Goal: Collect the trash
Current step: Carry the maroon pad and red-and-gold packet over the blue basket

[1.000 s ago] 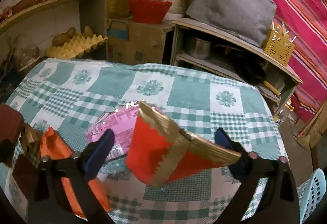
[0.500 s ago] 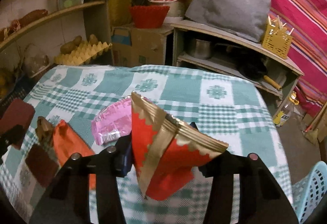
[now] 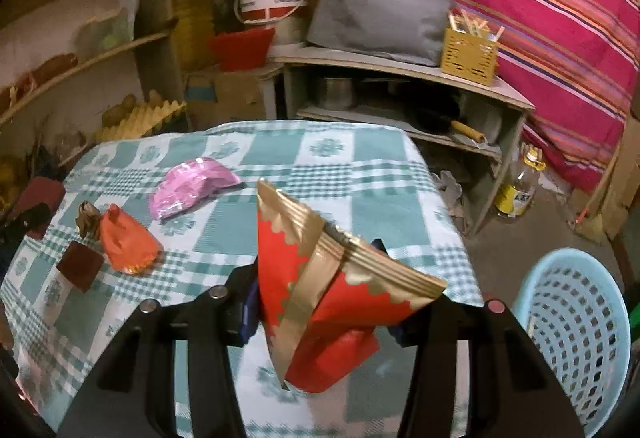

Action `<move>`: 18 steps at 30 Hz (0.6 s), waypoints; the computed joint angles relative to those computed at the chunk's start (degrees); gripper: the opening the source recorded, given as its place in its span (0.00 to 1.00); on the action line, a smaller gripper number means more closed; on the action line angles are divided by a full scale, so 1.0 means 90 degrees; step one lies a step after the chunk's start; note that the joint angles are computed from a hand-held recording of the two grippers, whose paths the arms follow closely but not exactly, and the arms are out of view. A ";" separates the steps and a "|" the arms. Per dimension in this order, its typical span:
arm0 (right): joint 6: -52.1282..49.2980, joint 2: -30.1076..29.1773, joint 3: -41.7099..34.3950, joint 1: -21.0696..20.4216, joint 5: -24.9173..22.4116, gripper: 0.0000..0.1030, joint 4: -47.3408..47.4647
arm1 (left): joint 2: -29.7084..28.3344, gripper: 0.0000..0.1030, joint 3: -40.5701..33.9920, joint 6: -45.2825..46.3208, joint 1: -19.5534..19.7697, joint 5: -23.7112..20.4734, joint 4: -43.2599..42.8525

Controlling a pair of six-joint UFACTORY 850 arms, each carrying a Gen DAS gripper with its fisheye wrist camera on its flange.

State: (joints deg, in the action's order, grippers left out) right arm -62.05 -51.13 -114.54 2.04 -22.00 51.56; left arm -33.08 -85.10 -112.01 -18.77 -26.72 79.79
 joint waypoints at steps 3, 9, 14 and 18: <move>-0.0256 0.0076 0.0098 -0.0105 -0.0024 0.47 0.0177 | -0.0020 0.51 -0.0038 0.0166 -0.0137 -0.0160 -0.0052; -0.0414 0.0123 0.0135 -0.0306 -0.0219 0.47 0.0339 | -0.0120 0.51 -0.0237 0.0306 -0.0381 -0.0282 -0.0062; -0.0662 0.0195 0.0242 -0.0449 -0.0275 0.47 0.0509 | -0.0370 0.51 -0.0700 0.0539 -0.0575 -0.0279 -0.0154; -0.0827 0.0259 0.0333 -0.0593 -0.0286 0.47 0.0654 | -0.0616 0.51 -0.1123 0.0660 -0.0709 -0.0168 -0.0109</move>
